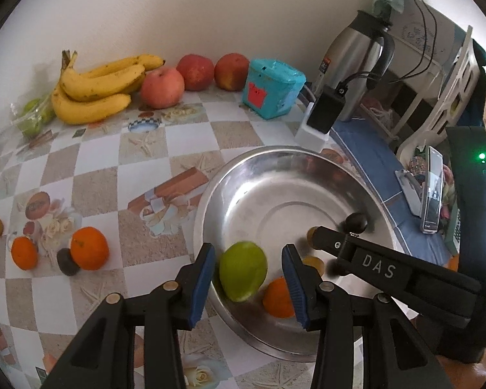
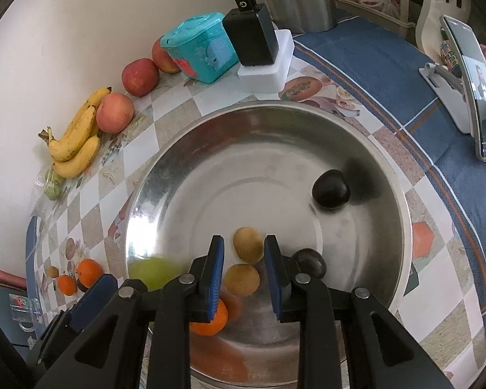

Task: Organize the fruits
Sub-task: 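Carry the pear and tan fruit over the steel plate and open both tools, then withdraw both open tools from the plate toward the remaining fruit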

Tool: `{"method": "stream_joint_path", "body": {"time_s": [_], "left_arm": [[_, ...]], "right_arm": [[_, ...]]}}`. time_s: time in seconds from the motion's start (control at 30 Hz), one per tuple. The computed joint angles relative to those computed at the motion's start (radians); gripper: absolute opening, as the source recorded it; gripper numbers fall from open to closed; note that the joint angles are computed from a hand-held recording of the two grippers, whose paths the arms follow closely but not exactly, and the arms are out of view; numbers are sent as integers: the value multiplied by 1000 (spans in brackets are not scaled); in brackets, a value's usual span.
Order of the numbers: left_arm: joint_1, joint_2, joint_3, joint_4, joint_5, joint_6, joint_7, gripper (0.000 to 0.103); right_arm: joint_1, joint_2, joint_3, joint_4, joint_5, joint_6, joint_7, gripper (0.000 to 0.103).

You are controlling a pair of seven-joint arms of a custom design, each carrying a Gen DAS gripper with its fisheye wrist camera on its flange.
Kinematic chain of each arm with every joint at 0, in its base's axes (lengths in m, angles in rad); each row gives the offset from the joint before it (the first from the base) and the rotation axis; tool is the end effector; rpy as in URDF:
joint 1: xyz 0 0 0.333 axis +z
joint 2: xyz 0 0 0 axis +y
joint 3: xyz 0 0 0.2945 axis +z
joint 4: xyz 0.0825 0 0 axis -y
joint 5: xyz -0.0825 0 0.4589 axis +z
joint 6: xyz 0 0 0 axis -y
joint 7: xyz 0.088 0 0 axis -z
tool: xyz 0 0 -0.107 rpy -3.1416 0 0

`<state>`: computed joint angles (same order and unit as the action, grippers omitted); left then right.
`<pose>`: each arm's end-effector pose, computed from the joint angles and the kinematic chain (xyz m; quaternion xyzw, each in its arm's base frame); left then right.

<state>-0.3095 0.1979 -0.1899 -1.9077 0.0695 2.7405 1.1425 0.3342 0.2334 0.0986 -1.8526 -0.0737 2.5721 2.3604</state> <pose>0.6243 -0.3374 0.4111 -0.6333 0.7073 -0.2961 0.1048 0.6509 0.2984 0.3934 -0.5708 0.7847 -0.0576 0.2348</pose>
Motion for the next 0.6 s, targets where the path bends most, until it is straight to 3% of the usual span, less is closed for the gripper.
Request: {"method": "stream_joint_path", "body": {"time_s": [0.3, 0.6], "left_arm": [[3, -18, 8, -10, 12, -14, -44, 49], [26, -52, 29, -39, 67, -69, -199, 50]], "right_arm": [[3, -20, -1, -12, -19, 20, 1, 28], [4, -17, 6, 2, -5, -21, -32, 28]]}}
